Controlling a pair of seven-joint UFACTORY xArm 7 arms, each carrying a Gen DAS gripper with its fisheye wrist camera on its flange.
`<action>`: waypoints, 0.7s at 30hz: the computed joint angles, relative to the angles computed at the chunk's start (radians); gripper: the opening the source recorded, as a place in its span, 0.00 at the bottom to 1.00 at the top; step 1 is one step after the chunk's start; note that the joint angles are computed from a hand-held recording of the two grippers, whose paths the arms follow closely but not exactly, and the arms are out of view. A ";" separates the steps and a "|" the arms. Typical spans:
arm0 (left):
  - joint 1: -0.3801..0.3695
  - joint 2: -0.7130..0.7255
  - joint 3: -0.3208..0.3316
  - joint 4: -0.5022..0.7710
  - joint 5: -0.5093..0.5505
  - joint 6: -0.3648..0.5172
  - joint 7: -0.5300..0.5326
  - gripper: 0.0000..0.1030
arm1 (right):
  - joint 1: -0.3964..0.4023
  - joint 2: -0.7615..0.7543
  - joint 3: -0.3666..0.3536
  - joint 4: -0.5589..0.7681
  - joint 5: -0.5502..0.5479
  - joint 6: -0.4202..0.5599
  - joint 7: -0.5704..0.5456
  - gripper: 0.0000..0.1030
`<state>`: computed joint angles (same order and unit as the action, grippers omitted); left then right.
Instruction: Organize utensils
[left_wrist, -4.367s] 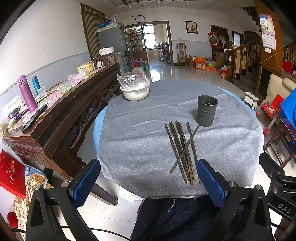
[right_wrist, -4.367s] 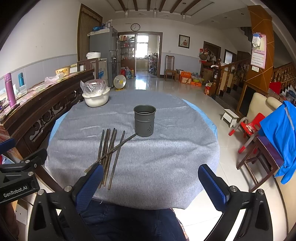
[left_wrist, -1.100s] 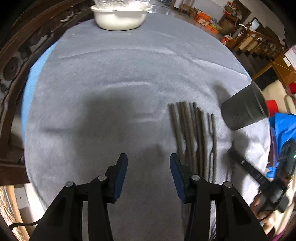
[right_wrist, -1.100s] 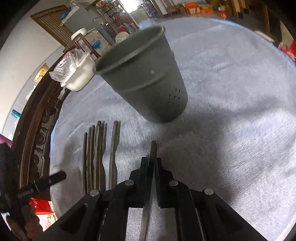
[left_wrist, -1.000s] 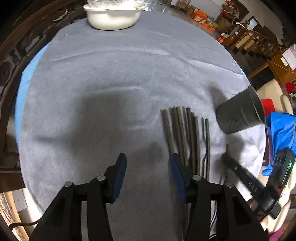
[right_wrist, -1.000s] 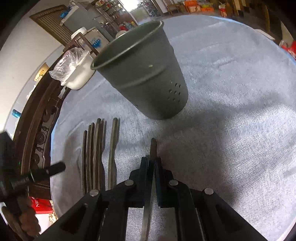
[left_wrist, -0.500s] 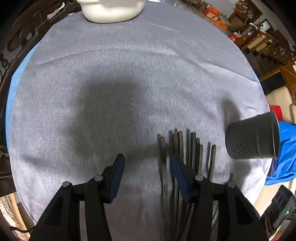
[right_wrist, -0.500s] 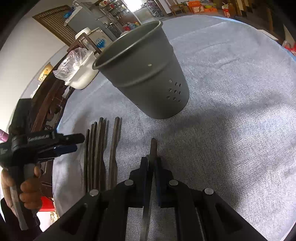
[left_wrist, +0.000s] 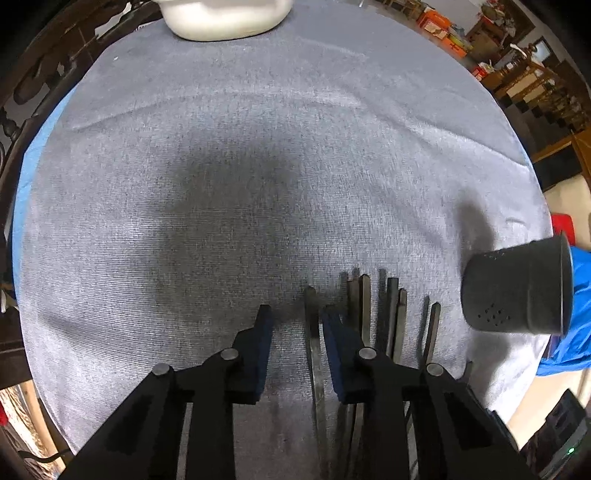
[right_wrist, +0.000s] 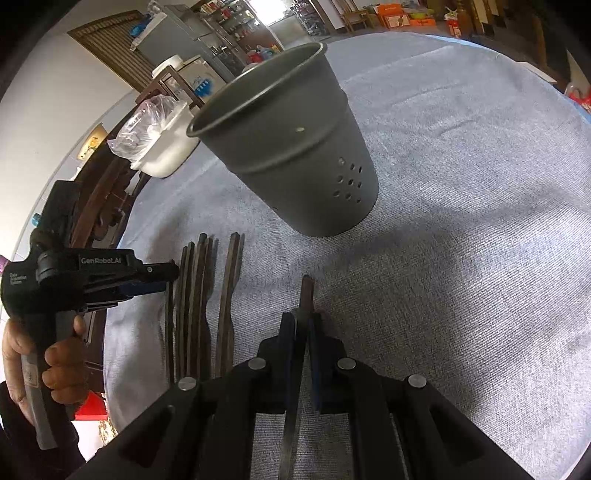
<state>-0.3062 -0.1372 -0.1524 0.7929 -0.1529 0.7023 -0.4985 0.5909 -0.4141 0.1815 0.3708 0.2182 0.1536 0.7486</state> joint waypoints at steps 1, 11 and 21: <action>0.001 0.009 0.001 0.008 0.001 0.000 0.000 0.28 | -0.006 0.000 0.006 0.002 -0.004 0.004 0.005 0.09; 0.007 0.080 -0.005 0.067 0.076 -0.028 -0.045 0.19 | -0.036 0.005 0.034 0.017 -0.042 0.025 0.040 0.09; -0.012 -0.023 -0.016 -0.032 0.048 -0.098 -0.062 0.07 | -0.010 0.018 0.003 0.025 -0.024 0.021 0.011 0.09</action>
